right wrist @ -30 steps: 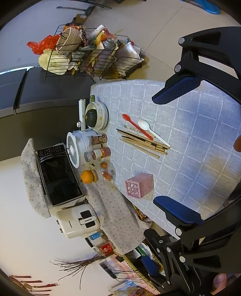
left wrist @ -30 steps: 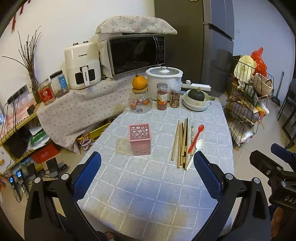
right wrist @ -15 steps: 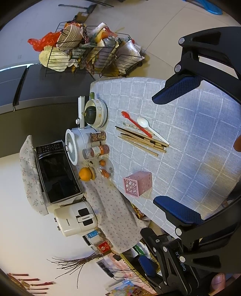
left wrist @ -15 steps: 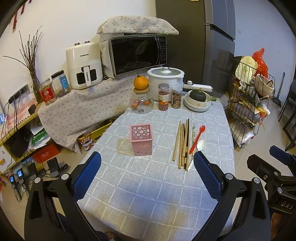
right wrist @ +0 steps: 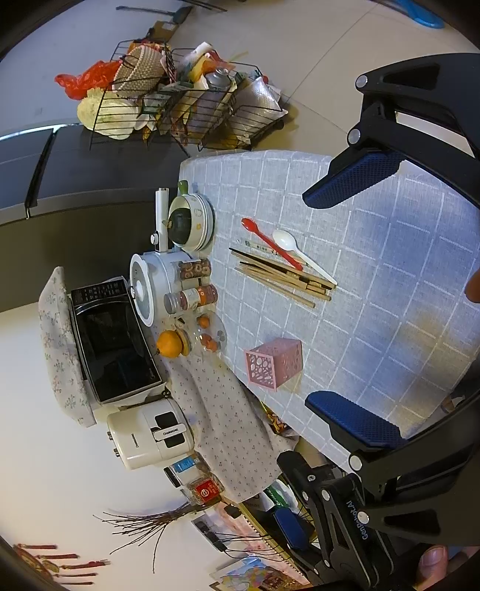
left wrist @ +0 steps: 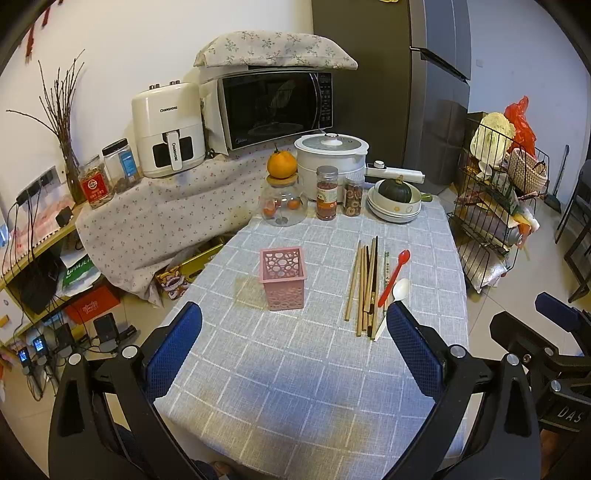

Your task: Organize utensils

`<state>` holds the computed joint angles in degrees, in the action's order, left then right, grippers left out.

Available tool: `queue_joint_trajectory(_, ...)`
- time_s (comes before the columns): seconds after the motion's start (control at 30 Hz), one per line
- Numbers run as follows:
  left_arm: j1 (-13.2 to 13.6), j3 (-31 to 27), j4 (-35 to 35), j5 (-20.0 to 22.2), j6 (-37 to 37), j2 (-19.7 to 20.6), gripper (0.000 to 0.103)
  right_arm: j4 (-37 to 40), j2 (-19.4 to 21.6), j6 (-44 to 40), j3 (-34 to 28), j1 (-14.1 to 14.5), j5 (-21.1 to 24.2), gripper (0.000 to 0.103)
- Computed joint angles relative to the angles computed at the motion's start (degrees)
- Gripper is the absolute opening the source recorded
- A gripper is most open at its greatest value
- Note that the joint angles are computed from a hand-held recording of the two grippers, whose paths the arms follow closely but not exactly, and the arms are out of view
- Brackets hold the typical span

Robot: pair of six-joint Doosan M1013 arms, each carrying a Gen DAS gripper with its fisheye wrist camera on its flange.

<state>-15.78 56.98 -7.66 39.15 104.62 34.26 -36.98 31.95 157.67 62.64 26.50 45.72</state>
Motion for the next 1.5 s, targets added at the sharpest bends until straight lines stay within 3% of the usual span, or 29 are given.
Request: queue_joint_trajectory(1.5,0.1,-0.5,-0.4,0.6,0.0,0.2,0.096,0.1,-0.2,0.0,0.4,0.0,-0.4,0.096)
